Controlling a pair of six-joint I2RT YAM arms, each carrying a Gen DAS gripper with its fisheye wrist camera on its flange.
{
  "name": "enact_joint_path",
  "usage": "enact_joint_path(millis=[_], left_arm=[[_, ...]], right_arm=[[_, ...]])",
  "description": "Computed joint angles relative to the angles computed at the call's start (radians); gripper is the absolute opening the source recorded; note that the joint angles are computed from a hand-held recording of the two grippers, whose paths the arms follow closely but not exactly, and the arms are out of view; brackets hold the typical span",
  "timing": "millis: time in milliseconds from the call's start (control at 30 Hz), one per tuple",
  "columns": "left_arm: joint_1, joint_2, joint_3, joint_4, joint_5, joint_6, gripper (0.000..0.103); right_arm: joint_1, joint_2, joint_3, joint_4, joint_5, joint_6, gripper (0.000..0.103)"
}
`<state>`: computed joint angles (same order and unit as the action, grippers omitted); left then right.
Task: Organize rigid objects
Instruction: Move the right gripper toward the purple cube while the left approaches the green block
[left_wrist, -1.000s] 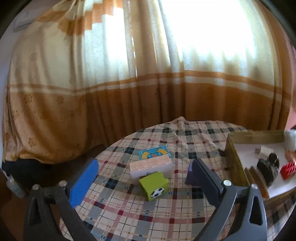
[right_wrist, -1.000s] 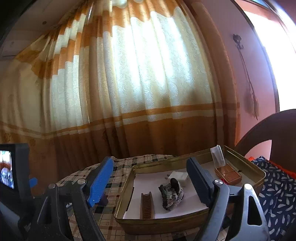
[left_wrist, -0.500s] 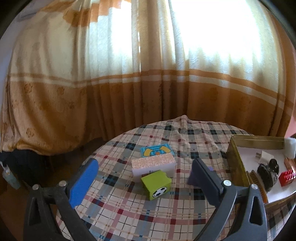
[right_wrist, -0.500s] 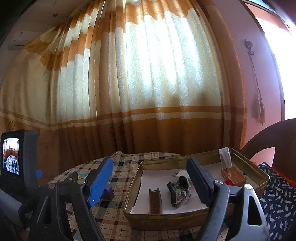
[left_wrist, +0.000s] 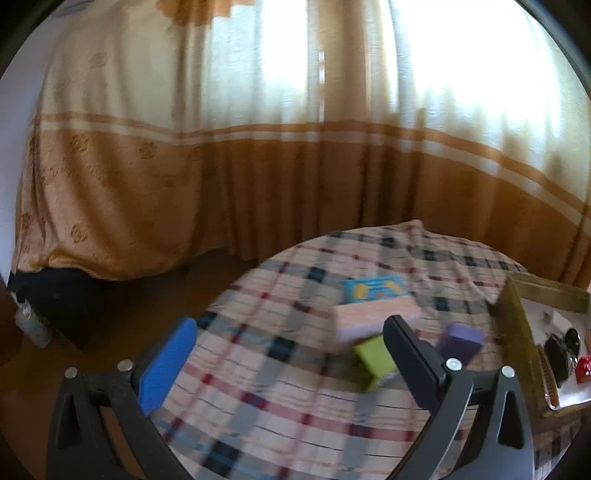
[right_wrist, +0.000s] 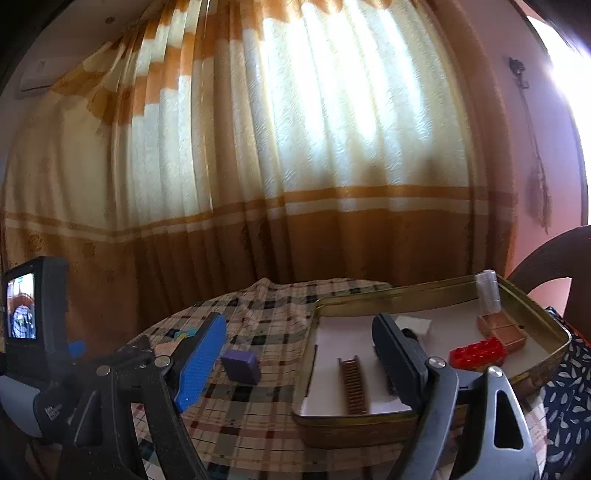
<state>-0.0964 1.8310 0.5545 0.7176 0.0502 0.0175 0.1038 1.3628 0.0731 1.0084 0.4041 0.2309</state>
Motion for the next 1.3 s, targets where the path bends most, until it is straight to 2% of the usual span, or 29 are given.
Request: enact_joint_path(millis=[67,133,300,400,500,667,733,933,1133,1300], left_arm=[[0.023,0.016,0.012,0.004,-0.021,0.002,0.102],[0.045,0.029,0.036,-0.03,0.0,-0.009,0.102],[0.075,0.056,0.069,-0.092,0.032,-0.035,0.102],[0.082,0.061,0.078,-0.118,0.043,-0.039,0.102],[0.083,0.066,0.091,-0.14,0.034,-0.044,0.102],[0.065,0.065,0.089,-0.139,0.003,-0.038,0.102],[0.059,0.066,0.094,-0.145,-0.003,-0.027,0.102],[0.063,0.078,0.124,-0.195,-0.006,-0.027,0.102],[0.058,0.088,0.134,-0.206,-0.019,-0.023,0.102],[0.055,0.093,0.135,-0.204,-0.03,-0.022,0.102]], right_arm=[[0.013,0.053,0.03,0.01,0.004,0.01,0.083],[0.026,0.101,0.063,0.0,0.001,0.022,0.083],[0.059,0.18,0.175,-0.12,-0.013,0.016,0.083],[0.041,0.224,0.22,-0.159,-0.057,0.038,0.083],[0.023,0.255,0.268,-0.219,-0.104,0.039,0.076],[-0.002,0.359,0.381,-0.299,-0.195,-0.007,0.075],[-0.013,0.407,0.447,-0.357,-0.234,-0.031,0.07],[-0.038,0.478,0.57,-0.486,-0.294,-0.054,0.069],[-0.054,0.537,0.669,-0.573,-0.278,-0.08,0.068],[-0.061,0.544,0.689,-0.598,-0.273,-0.105,0.068]])
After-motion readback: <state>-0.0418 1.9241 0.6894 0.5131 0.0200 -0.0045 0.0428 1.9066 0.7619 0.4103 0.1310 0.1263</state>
